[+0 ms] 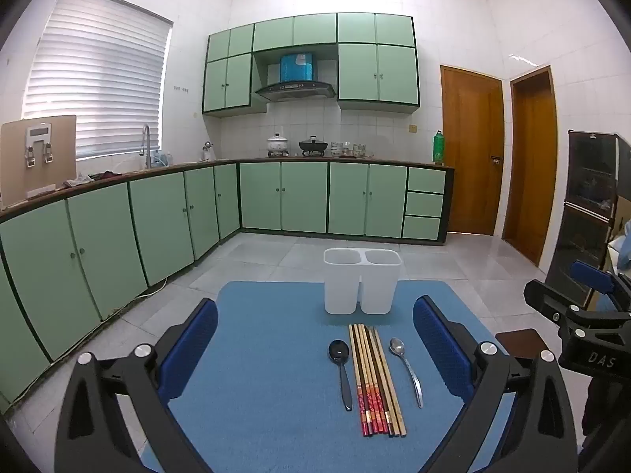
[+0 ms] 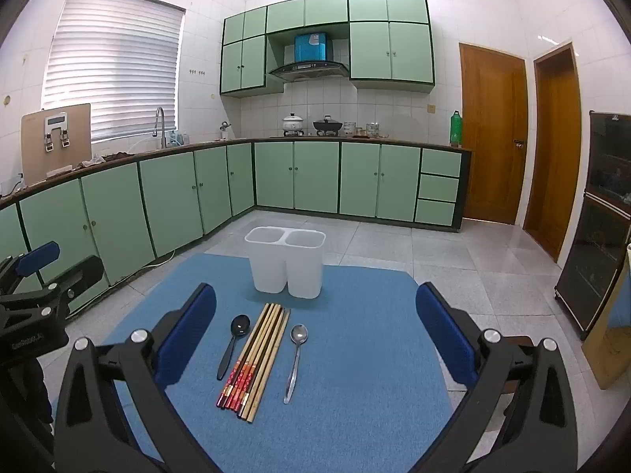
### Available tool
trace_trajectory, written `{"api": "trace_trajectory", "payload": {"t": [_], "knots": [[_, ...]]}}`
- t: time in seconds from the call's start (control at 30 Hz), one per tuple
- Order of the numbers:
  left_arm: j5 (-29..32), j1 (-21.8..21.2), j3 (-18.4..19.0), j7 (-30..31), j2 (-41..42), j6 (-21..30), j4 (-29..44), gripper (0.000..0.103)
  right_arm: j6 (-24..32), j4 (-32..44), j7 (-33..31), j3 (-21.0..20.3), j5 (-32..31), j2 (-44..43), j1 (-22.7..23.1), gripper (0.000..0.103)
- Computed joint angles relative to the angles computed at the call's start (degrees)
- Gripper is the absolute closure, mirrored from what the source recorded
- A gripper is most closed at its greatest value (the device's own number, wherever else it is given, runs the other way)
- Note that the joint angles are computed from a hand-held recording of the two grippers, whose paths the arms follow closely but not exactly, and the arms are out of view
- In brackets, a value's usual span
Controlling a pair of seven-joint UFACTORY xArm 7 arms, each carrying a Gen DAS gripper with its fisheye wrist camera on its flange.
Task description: Organize utensils
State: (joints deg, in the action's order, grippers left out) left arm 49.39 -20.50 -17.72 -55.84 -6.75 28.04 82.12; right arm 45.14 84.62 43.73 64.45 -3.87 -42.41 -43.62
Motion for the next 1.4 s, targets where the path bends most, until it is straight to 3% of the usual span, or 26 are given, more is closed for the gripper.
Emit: {"api": "trace_trajectory", "payload": {"t": [0.6, 1.37, 1.4], "knots": [[1.36, 0.68, -0.29, -1.57, -0.92, -0.61, -1.72, 0.006, 0.05, 0.1, -0.2, 0.06, 0.28, -0.12, -0.23, 0.005], [1.61, -0.94, 0.24, -0.88, 2.71, 1.17, 2.36, 0.006, 0.15, 0.27, -0.53, 0.15, 0.83, -0.31, -0.56, 0.005], [0.94, -1.79, 1.89, -0.65, 0.44, 0.49, 0.25, 0.006, 0.15, 0.28, -0.59, 0.12, 0.84, -0.26, -0.56, 0.005]]}}
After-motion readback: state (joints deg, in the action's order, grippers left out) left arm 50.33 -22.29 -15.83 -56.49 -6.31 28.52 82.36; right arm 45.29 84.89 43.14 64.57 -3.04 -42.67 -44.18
